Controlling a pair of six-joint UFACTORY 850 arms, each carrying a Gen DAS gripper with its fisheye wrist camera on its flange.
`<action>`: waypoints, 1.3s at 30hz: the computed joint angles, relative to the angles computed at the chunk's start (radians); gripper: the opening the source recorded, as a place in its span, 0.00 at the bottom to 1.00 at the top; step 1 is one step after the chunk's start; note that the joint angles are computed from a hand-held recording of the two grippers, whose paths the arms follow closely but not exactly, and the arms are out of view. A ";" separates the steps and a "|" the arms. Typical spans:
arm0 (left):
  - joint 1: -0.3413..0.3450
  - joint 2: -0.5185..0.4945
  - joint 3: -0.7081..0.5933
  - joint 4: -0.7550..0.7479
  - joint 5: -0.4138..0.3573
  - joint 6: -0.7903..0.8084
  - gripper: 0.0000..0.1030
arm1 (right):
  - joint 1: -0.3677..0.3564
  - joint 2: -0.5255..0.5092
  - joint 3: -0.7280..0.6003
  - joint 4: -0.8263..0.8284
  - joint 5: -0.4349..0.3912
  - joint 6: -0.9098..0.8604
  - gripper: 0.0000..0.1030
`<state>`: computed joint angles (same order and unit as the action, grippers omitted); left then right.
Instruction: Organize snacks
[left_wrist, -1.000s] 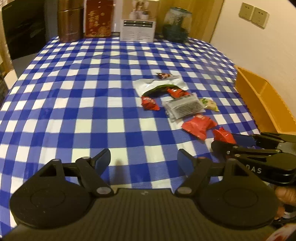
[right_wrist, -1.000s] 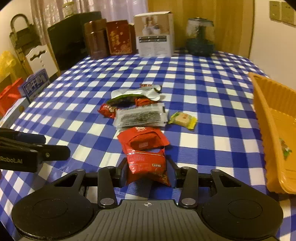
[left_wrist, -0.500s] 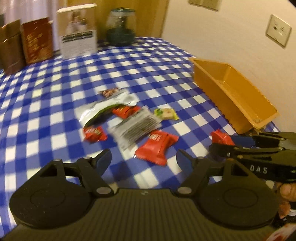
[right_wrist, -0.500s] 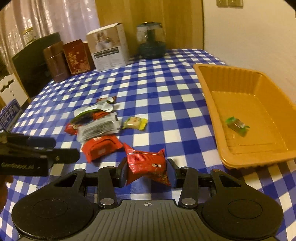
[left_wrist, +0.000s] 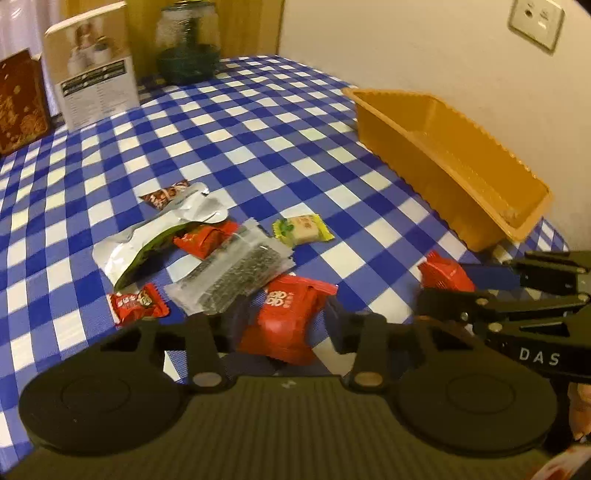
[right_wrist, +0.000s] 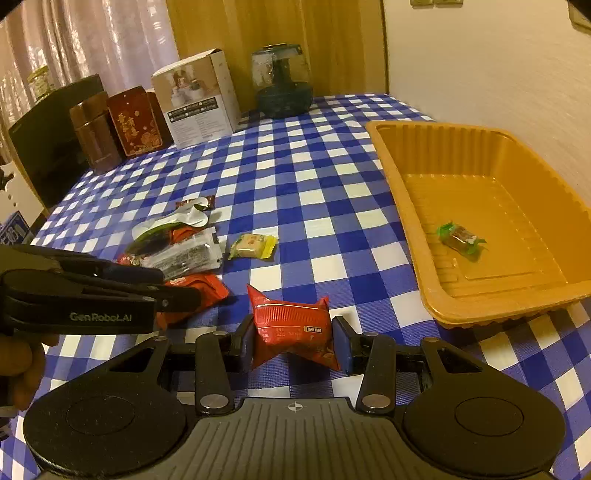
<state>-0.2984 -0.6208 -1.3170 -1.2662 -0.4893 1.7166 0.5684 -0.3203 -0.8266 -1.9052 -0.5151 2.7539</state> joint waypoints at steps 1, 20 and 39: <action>-0.003 0.000 0.000 0.009 0.001 0.000 0.38 | 0.000 0.000 0.000 -0.001 0.001 0.002 0.42; -0.002 0.141 0.186 -0.050 0.081 -0.069 0.25 | 0.023 0.037 0.025 0.015 -0.015 0.022 0.42; -0.006 0.208 0.266 -0.073 0.118 -0.096 0.22 | 0.051 0.111 0.076 0.065 -0.029 -0.003 0.42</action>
